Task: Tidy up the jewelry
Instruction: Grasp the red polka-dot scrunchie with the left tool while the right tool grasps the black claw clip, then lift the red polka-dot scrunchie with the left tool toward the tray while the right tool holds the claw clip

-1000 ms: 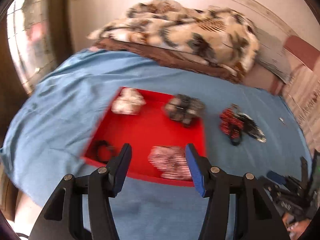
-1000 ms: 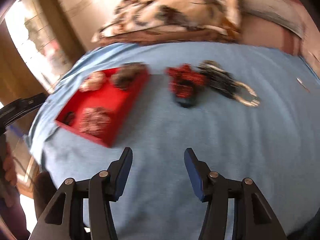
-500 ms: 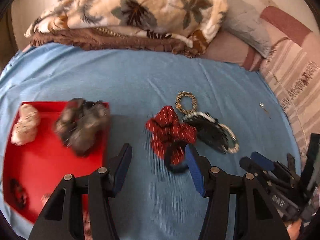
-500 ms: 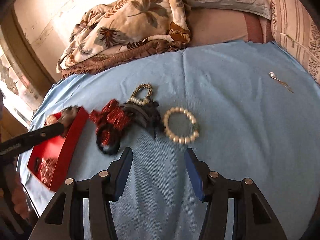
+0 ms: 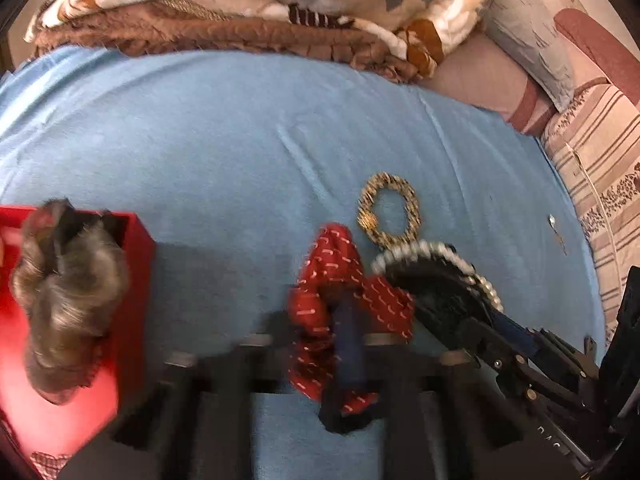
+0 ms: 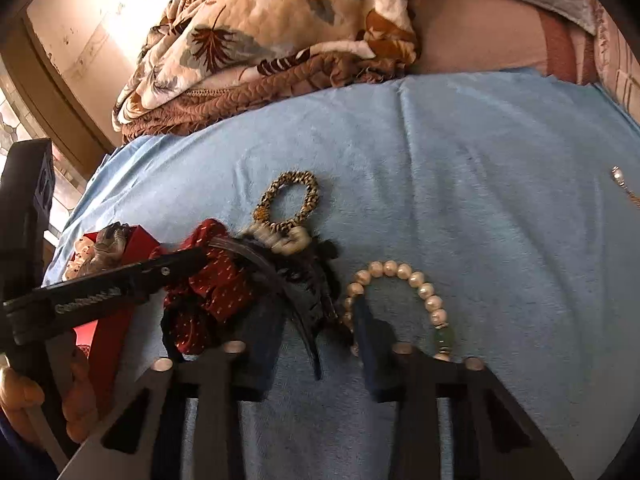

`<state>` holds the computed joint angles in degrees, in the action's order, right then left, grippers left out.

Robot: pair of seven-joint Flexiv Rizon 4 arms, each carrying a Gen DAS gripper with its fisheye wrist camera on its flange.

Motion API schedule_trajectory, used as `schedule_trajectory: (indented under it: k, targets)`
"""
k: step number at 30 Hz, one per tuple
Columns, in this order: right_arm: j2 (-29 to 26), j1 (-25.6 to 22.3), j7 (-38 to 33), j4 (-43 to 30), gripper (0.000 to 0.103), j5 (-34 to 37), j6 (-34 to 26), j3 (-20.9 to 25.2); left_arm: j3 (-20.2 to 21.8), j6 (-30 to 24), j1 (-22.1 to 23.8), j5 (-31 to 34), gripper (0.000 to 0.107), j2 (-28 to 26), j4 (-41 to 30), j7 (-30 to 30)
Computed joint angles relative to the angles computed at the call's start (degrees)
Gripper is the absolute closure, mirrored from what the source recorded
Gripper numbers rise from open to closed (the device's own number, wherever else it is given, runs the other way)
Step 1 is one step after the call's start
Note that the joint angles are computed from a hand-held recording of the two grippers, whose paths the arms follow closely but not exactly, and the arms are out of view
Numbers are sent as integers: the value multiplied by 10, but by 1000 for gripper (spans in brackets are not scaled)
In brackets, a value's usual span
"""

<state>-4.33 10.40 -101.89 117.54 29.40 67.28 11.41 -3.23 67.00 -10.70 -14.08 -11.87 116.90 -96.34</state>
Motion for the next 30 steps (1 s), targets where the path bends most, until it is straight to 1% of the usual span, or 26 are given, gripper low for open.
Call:
schedule_trajectory:
  k: [2, 4, 5, 8, 10, 12, 15, 18, 19, 20, 22, 23, 24, 25, 26, 27, 28, 29, 30]
  targets:
    - [13, -2, -11, 4, 78, 13, -4, 3, -3, 15, -2, -8, 98, 10, 10, 1]
    - [27, 0, -8, 13, 78, 14, -1, 1, -12, 27, 0, -35, 98, 28, 27, 20]
    - [39, 1, -8, 19, 78, 19, -2, -1, -17, 35, 0, -54, 98, 39, 37, 32]
    - [74, 3, -11, 35, 78, 40, -13, -12, -30, 60, -11, -136, 98, 87, 75, 95]
    - [106, 7, -13, 56, 78, 43, -15, -19, -28, 68, -27, -177, 98, 111, 91, 126]
    - [148, 10, -7, 89, 78, 32, -12, -24, -24, 73, -52, -234, 98, 142, 113, 166]
    - [204, 15, 8, 132, 78, 15, -18, -35, -10, 62, -91, -308, 98, 179, 143, 210]
    - [267, 4, 37, 187, 78, -16, -22, -36, 0, 53, -128, -359, 98, 210, 181, 238]
    - [277, 2, 46, 200, 78, -28, -20, -37, 1, 53, -135, -363, 98, 216, 191, 239]
    - [293, -3, 57, 218, 78, -42, -20, -36, 1, 53, -142, -360, 98, 224, 208, 236]
    - [312, 3, 66, 240, 78, -49, -33, -53, 2, 48, -143, -337, 98, 229, 230, 216]
    - [316, 8, 70, 248, 77, -53, -39, -61, -3, 45, -131, -294, 98, 228, 237, 184]
    - [320, 13, 76, 254, 76, -59, -43, -67, -8, 41, -112, -235, 98, 230, 242, 143]
    - [324, 17, 80, 263, 76, -62, -46, -72, -17, 29, -84, -154, 98, 234, 243, 87]
    - [330, 20, 85, 269, 73, -64, -46, -76, -18, 18, -70, -108, 98, 239, 242, 57]
    - [339, 25, 86, 273, 68, -62, -48, -82, -15, 13, -69, -88, 96, 244, 244, 44]
    - [346, 27, 89, 277, 55, -62, -47, -86, -11, 13, -71, -77, 93, 250, 246, 36]
    - [354, 28, 92, 283, 46, -64, -43, -87, -4, 19, -79, -78, 85, 260, 252, 36]
    - [362, 27, 96, 288, 44, -67, -38, -88, -2, 24, -80, -69, 76, 267, 255, 28]
